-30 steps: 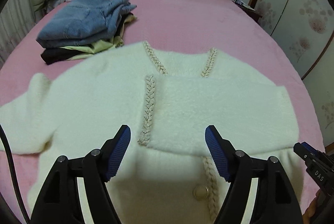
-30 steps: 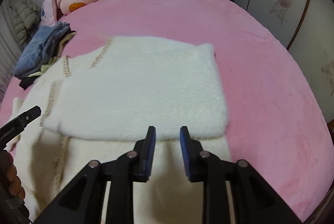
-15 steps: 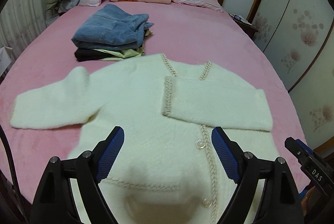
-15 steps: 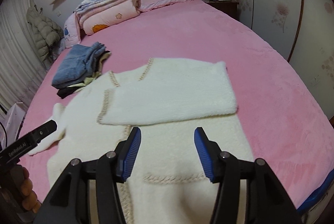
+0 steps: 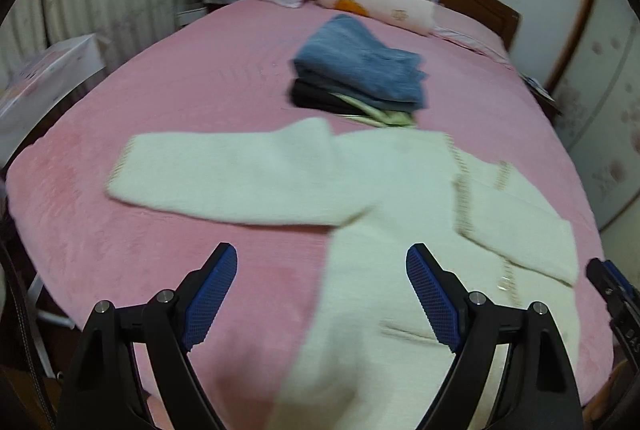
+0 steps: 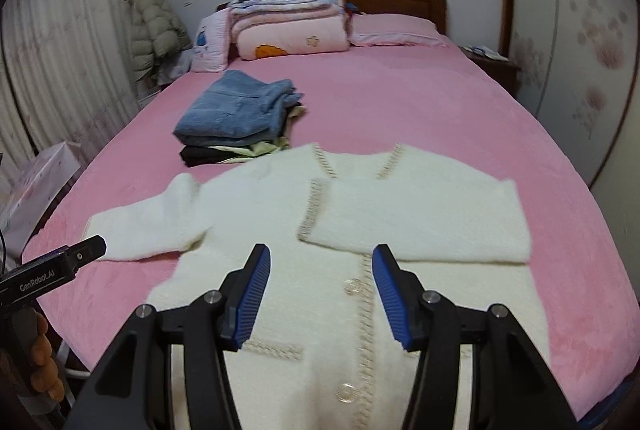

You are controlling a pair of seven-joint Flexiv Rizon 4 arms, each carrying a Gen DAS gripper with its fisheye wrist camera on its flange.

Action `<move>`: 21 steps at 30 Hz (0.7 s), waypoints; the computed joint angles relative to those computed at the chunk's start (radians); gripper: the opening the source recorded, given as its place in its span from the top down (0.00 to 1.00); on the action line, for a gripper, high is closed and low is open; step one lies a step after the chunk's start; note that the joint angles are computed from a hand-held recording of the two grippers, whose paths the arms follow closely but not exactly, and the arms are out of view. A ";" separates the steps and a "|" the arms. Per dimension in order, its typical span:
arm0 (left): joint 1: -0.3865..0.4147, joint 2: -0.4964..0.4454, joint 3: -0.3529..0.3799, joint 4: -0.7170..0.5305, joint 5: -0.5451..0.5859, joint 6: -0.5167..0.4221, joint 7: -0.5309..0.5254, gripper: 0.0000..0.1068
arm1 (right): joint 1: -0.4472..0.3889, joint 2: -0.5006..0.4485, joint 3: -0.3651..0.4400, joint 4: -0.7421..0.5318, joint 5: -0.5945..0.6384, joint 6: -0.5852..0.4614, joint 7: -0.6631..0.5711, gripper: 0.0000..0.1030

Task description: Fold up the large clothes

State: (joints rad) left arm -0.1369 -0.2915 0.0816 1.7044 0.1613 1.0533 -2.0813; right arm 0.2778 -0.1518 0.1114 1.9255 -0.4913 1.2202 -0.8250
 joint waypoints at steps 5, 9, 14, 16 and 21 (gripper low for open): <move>0.099 -0.008 0.026 0.107 -0.091 0.079 0.020 0.20 | 0.075 -0.087 -0.012 -0.066 -0.100 0.001 0.055 0.48; 0.192 -0.061 0.022 0.168 -0.204 0.158 0.083 0.20 | 0.126 -0.169 -0.010 -0.135 -0.106 -0.025 0.043 0.48; 0.321 -0.150 -0.065 0.206 -0.433 0.247 0.213 0.20 | 0.182 -0.273 -0.002 -0.230 -0.063 -0.067 -0.018 0.48; 0.373 -0.188 -0.116 0.208 -0.528 0.277 0.275 0.20 | 0.204 -0.319 0.000 -0.277 -0.045 -0.089 -0.047 0.48; 0.452 -0.277 -0.210 0.188 -0.688 0.359 0.385 0.20 | 0.242 -0.396 -0.007 -0.357 -0.012 -0.118 -0.105 0.48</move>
